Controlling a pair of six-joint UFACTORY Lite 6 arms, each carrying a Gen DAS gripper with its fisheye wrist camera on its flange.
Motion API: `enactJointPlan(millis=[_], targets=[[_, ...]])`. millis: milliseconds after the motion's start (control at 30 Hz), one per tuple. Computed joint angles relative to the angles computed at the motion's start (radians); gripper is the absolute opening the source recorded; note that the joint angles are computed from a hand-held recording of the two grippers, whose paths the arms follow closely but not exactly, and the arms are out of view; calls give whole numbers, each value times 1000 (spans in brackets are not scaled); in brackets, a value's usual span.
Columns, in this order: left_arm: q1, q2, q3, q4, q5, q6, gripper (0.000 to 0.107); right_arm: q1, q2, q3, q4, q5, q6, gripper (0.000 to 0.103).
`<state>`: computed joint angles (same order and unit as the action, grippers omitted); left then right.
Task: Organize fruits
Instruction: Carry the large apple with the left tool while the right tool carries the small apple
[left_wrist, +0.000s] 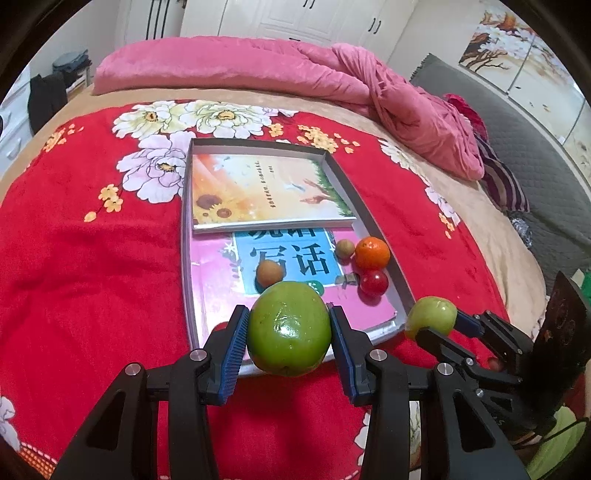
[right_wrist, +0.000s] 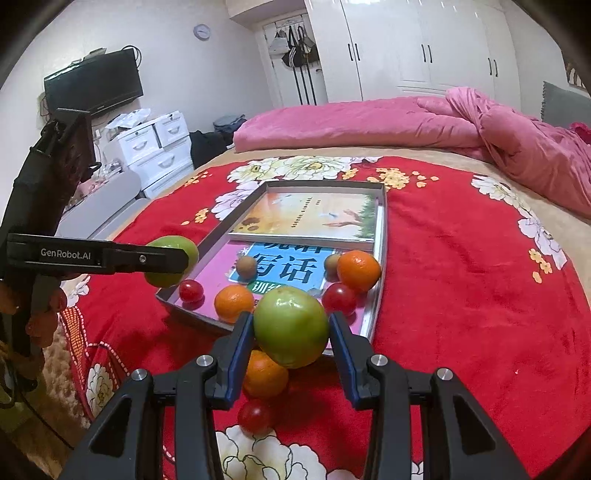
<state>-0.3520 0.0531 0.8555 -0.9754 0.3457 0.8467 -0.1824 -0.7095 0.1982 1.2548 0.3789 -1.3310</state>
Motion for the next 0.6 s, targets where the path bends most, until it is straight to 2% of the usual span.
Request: enactJointPlan(millis=[433, 600], targets=[[-19, 118, 56, -56, -81, 51, 45, 6, 120, 41, 165, -39, -171, 42], [-16, 143, 55, -216, -113, 212, 45, 20, 151, 44, 216, -61, -226, 42]])
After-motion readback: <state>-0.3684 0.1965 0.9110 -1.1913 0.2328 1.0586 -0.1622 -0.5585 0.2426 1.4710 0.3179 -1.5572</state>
